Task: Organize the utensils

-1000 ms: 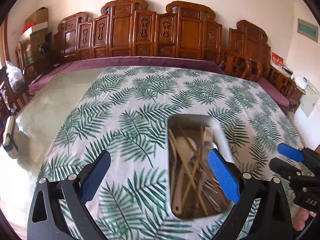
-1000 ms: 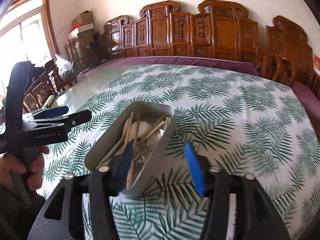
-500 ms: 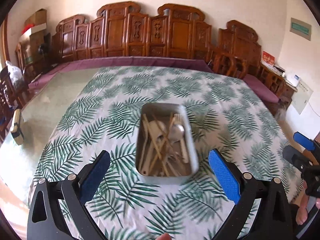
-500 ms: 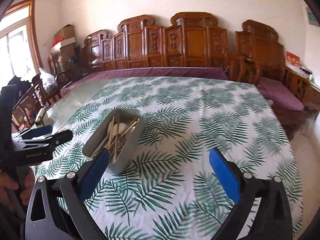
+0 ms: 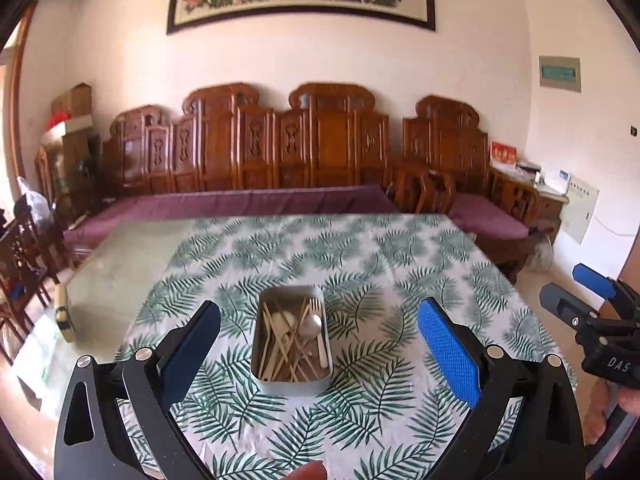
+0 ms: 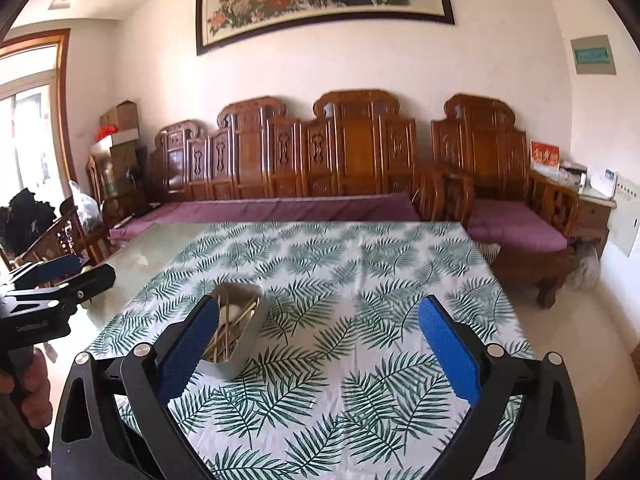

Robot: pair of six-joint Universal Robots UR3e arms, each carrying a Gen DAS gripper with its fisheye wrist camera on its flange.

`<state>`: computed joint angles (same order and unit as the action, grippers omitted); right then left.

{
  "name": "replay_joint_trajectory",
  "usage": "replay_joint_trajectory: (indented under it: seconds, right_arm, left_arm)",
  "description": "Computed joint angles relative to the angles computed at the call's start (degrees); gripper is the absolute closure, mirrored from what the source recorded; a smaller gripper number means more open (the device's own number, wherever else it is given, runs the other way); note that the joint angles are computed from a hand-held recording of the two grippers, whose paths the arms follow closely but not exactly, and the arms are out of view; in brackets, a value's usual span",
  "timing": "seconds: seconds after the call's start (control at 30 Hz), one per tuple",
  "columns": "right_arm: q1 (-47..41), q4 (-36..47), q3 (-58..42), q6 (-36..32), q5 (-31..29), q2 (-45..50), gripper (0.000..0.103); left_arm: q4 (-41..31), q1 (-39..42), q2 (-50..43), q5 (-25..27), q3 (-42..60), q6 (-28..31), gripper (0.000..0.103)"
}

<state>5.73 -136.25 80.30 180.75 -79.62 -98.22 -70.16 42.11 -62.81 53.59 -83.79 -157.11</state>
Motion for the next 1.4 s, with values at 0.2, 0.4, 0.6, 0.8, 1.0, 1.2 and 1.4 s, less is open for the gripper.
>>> replay_joint_trajectory:
  seconds: [0.2, 0.4, 0.6, 0.8, 1.0, 1.2, 1.4]
  right_arm:
    - [-1.75, 0.61, 0.90, -0.05, 1.85, -3.64, 0.003]
    - [-2.76, 1.12, 1.43, -0.10, 2.95, -5.37, 0.003]
    - [-3.12, 1.22, 2.00, -0.20, 3.34, -6.32, 0.003]
    - [-1.89, 1.17, 0.95, 0.29, 2.10, -5.31, 0.003]
    - [-1.92, 1.24, 0.90, 0.25, 2.14, -5.34, 0.003]
    - [-1.90, 1.28, 0.87, 0.32, 2.14, -5.28, 0.003]
    - [-1.05, 1.26, 0.59, 0.43, 1.25, -4.97, 0.003]
  left_arm:
    - [-8.42, 5.52, 3.38, -5.35, 3.36, 3.52, 0.008]
    - [-12.33, 8.05, 5.82, -7.97, 3.92, 6.26, 0.008]
    - [-13.22, 8.66, 6.75, -8.24, 3.43, 7.00, 0.008]
    - [-11.30, 6.98, 5.96, -6.63, 2.90, 6.04, 0.008]
    - [-11.42, 6.89, 6.14, -6.58, 2.64, 6.28, 0.008]
    - [-11.19, 6.55, 6.06, -6.26, 2.55, 6.22, 0.008]
    - [-11.76, 7.00, 6.18, -6.67, 2.54, 6.77, 0.008]
